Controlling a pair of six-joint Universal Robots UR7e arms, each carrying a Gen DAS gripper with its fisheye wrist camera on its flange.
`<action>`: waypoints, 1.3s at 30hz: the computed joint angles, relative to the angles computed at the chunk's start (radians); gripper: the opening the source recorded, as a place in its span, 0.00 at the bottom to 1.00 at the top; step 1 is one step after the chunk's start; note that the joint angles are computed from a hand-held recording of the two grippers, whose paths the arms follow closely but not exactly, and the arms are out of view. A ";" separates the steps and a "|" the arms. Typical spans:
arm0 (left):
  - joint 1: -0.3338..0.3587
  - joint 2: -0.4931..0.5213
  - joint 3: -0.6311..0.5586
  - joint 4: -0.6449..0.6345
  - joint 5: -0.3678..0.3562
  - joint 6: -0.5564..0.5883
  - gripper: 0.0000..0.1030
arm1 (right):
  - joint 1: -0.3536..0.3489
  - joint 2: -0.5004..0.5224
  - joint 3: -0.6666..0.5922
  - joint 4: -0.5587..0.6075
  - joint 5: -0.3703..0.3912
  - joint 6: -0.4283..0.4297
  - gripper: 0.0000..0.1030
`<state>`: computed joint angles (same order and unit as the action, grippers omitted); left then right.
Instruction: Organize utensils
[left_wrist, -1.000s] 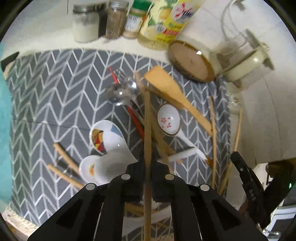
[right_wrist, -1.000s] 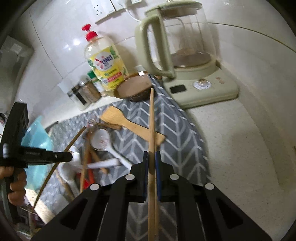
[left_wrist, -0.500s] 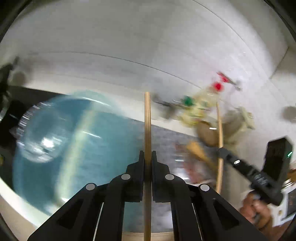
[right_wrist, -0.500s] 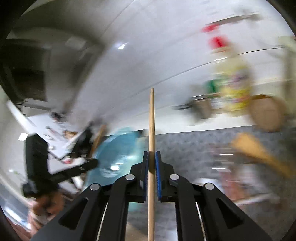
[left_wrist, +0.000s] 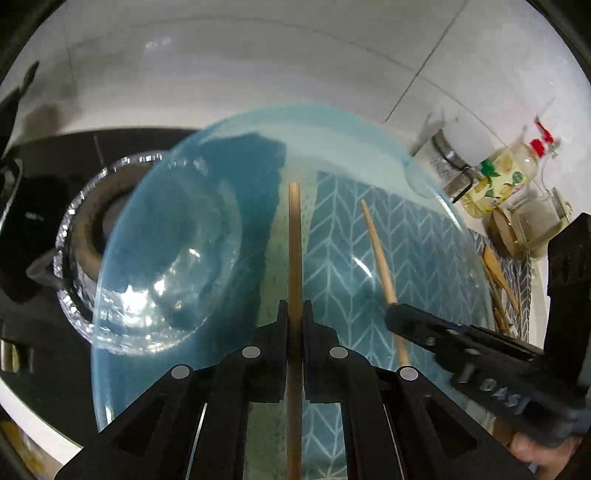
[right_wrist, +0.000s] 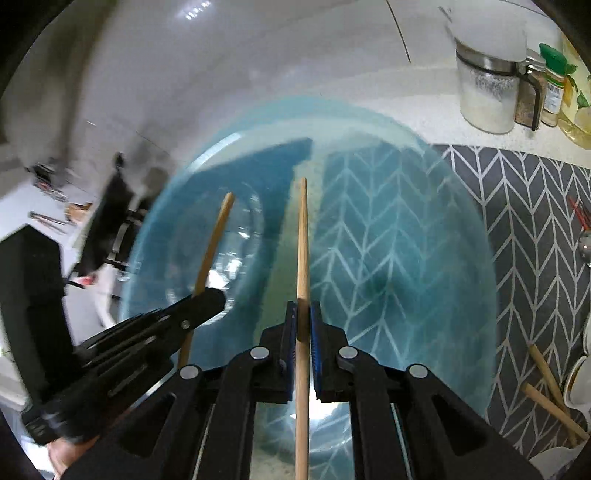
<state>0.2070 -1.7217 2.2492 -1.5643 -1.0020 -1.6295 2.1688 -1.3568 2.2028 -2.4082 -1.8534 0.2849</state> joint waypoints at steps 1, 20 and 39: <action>0.003 -0.002 0.004 -0.003 -0.006 -0.001 0.08 | 0.005 0.011 -0.005 0.011 -0.013 0.004 0.08; -0.200 0.255 -0.245 -0.010 0.214 0.037 0.63 | -0.009 -0.415 -0.040 -0.107 -0.078 -0.470 0.63; 0.034 0.910 -0.333 -0.778 -0.079 0.254 0.59 | -0.942 -0.898 0.033 0.195 0.128 -0.942 0.44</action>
